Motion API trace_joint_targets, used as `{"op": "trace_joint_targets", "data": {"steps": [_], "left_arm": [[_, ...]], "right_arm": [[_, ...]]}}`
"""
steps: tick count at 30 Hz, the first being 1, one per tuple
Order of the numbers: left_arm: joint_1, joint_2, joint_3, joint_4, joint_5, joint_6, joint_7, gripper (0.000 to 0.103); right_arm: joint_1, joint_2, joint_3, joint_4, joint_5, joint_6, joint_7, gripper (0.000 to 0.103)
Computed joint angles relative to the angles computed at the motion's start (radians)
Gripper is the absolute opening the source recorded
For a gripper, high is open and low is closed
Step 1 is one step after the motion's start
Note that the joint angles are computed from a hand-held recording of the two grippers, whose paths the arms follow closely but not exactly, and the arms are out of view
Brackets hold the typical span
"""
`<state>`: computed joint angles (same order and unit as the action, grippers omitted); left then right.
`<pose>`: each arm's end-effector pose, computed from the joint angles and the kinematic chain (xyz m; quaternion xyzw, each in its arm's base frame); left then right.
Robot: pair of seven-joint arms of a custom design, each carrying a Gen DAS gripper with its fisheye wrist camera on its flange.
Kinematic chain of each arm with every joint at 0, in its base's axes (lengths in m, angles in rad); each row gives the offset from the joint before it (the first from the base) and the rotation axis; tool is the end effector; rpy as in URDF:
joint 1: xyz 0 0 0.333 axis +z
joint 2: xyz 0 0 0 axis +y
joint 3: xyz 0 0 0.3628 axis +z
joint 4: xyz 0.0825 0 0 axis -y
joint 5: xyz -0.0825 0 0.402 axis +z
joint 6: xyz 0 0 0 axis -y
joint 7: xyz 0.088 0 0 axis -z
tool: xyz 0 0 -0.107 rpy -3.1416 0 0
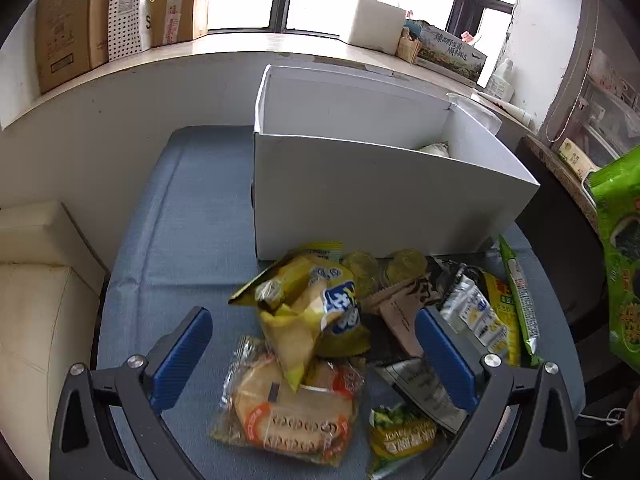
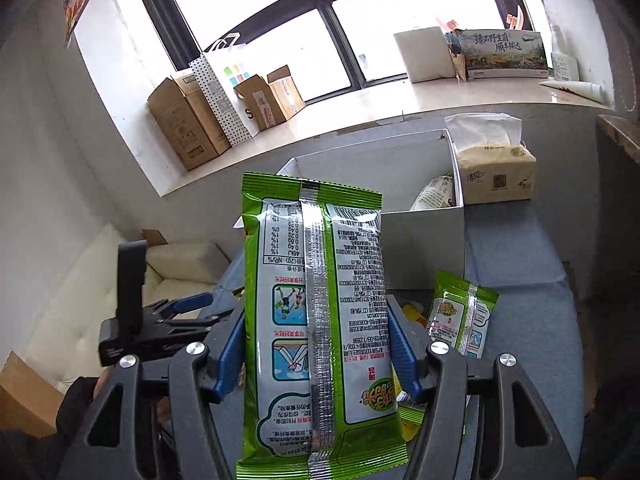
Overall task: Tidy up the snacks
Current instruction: 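Grasp the yellow chip bag with the left gripper while the right carries the green packet to the box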
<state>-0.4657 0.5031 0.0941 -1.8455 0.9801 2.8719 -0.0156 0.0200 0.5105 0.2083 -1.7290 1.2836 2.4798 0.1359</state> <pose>0.6354 -0.3060 0.3205 -0.7571 0.5584 -0.2666 0.2095 0.7112 0.1410 0.3460 -0.7861 0.4014 0.0010 0.4700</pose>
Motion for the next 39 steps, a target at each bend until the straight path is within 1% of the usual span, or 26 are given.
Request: {"op": "trace_joint_targets", "data": {"steps": [2, 4, 5, 7, 9, 10, 11, 12, 13, 16, 17, 19, 21, 24, 25, 26, 27, 29, 33, 36, 39], "left_arm": [[0.05, 0.038, -0.044, 0.035, -0.075, -0.007, 0.104, 0.103], [0.081, 0.07, -0.076, 0.066, -0.157, -0.027, 0.206, 0.103], [0.088, 0.082, -0.082, 0.077, -0.188, -0.03, 0.242, 0.103], [0.083, 0.098, -0.075, 0.091, -0.23, -0.036, 0.284, 0.103], [0.09, 0.11, -0.08, 0.097, -0.286, -0.035, 0.324, 0.103], [0.087, 0.114, -0.079, 0.1, -0.31, -0.048, 0.341, 0.103], [0.073, 0.114, -0.064, 0.102, -0.32, -0.057, 0.346, 0.101], [0.055, 0.111, -0.045, 0.098, -0.32, -0.054, 0.341, 0.088], [0.053, 0.106, -0.04, 0.085, -0.329, -0.034, 0.343, 0.074], [0.041, 0.092, -0.029, 0.06, -0.357, -0.018, 0.356, 0.072], [0.029, 0.085, -0.017, 0.048, -0.353, -0.003, 0.352, 0.072], [-0.011, 0.061, 0.024, 0.015, -0.331, 0.0, 0.316, 0.072], [-0.035, 0.033, 0.047, -0.015, -0.309, 0.004, 0.27, 0.072], [-0.092, -0.028, 0.103, -0.072, -0.209, 0.036, 0.163, 0.072], [-0.102, -0.053, 0.107, -0.086, -0.175, 0.029, 0.135, 0.072], [-0.106, -0.075, 0.104, -0.095, -0.148, 0.018, 0.115, 0.072], [-0.096, -0.086, 0.083, -0.079, -0.149, -0.009, 0.127, 0.072], [-0.088, -0.121, 0.06, -0.078, -0.118, -0.045, 0.124, 0.072], [-0.067, -0.169, 0.026, -0.06, -0.046, -0.07, 0.099, 0.072], [-0.035, -0.174, -0.016, -0.015, -0.035, -0.098, 0.12, 0.072], [0.008, -0.156, -0.053, 0.051, -0.028, -0.124, 0.162, 0.073]], "right_arm": [[0.007, 0.008, -0.006, 0.011, -0.025, -0.004, 0.026, 0.067], [0.011, 0.016, -0.008, 0.018, -0.05, -0.003, 0.052, 0.067], [0.007, 0.017, -0.005, 0.016, -0.053, -0.003, 0.054, 0.067], [-0.004, 0.018, 0.001, 0.013, -0.05, -0.012, 0.053, 0.067], [-0.006, 0.017, 0.005, 0.008, -0.047, -0.008, 0.049, 0.067], [-0.007, 0.018, 0.005, 0.008, -0.05, -0.013, 0.052, 0.067], [-0.006, 0.018, 0.005, 0.006, -0.053, -0.012, 0.056, 0.067], [-0.005, 0.018, 0.005, 0.005, -0.053, -0.007, 0.055, 0.067], [-0.004, 0.019, 0.006, 0.004, -0.052, -0.002, 0.054, 0.067], [-0.006, 0.02, 0.008, 0.005, -0.055, -0.007, 0.061, 0.067], [-0.006, 0.02, 0.009, 0.005, -0.055, -0.006, 0.058, 0.067], [-0.006, 0.021, 0.01, 0.005, -0.056, -0.007, 0.056, 0.067], [-0.007, 0.021, 0.011, 0.005, -0.055, -0.007, 0.051, 0.067], [-0.007, 0.023, 0.012, 0.009, -0.054, -0.008, 0.048, 0.067], [-0.008, 0.024, 0.013, 0.011, -0.053, -0.011, 0.047, 0.067], [-0.007, 0.026, 0.013, 0.012, -0.053, -0.011, 0.048, 0.067], [-0.006, 0.027, 0.013, 0.015, -0.054, -0.01, 0.048, 0.067], [-0.008, 0.029, 0.015, 0.017, -0.051, -0.01, 0.044, 0.067], [-0.003, 0.027, 0.015, 0.032, -0.053, -0.003, 0.046, 0.067], [-0.004, 0.033, 0.018, 0.066, -0.054, -0.005, 0.058, 0.067], [0.006, 0.05, 0.017, 0.12, -0.068, 0.016, 0.091, 0.067]]}}
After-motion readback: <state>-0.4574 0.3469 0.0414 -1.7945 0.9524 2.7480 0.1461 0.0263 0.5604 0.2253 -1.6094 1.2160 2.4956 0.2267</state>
